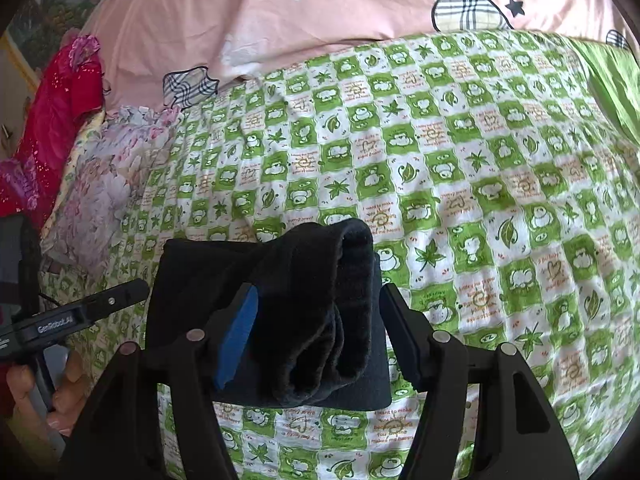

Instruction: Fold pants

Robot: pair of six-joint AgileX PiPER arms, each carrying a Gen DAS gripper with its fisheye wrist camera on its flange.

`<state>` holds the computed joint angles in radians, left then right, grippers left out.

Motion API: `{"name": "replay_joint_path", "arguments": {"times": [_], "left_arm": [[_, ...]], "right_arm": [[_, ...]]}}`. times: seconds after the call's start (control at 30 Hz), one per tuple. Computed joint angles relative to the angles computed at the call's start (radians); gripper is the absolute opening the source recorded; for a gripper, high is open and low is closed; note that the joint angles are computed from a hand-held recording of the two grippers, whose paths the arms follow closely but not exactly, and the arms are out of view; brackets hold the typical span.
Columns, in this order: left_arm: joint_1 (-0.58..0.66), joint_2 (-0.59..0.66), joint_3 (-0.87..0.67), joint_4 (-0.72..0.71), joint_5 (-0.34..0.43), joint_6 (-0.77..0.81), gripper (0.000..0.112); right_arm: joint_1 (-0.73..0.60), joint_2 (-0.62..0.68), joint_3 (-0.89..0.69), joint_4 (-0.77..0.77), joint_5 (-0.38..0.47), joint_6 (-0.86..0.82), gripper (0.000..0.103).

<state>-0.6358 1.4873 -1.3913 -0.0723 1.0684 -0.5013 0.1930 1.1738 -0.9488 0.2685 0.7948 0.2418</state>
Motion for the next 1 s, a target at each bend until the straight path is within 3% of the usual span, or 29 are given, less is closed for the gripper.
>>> {"name": "replay_joint_path", "arguments": {"times": [0.27, 0.33, 0.4, 0.5, 0.57, 0.67, 0.83, 1.0], "left_arm": [[0.065, 0.117, -0.024, -0.112, -0.009, 0.084, 0.076], [0.059, 0.128, -0.023, -0.089, -0.024, 0.065, 0.070], [0.051, 0.139, -0.029, -0.083, -0.027, 0.061, 0.047], [0.044, 0.132, -0.041, -0.075, -0.020, 0.060, 0.032], [0.058, 0.120, -0.045, -0.108, -0.015, 0.074, 0.029], [0.103, 0.091, -0.010, -0.188, -0.039, 0.125, 0.028], [0.091, 0.098, 0.009, -0.183, -0.071, 0.147, 0.028], [0.059, 0.119, -0.004, -0.138, -0.080, 0.144, 0.042]], "right_arm": [[-0.094, 0.042, 0.062, 0.192, -0.019, -0.125, 0.064], [-0.122, 0.056, 0.076, 0.287, -0.005, -0.220, 0.047], [-0.109, 0.058, 0.066, 0.277, 0.004, -0.238, 0.023], [-0.141, 0.034, 0.048, 0.368, 0.039, -0.328, 0.016], [-0.186, 0.009, 0.043, 0.449, 0.070, -0.404, 0.015], [-0.214, -0.005, 0.040, 0.450, 0.092, -0.443, 0.014], [-0.260, 0.025, 0.158, 0.455, 0.044, -0.484, 0.012], [-0.305, 0.032, 0.218, 0.480, 0.025, -0.537, 0.023]]}}
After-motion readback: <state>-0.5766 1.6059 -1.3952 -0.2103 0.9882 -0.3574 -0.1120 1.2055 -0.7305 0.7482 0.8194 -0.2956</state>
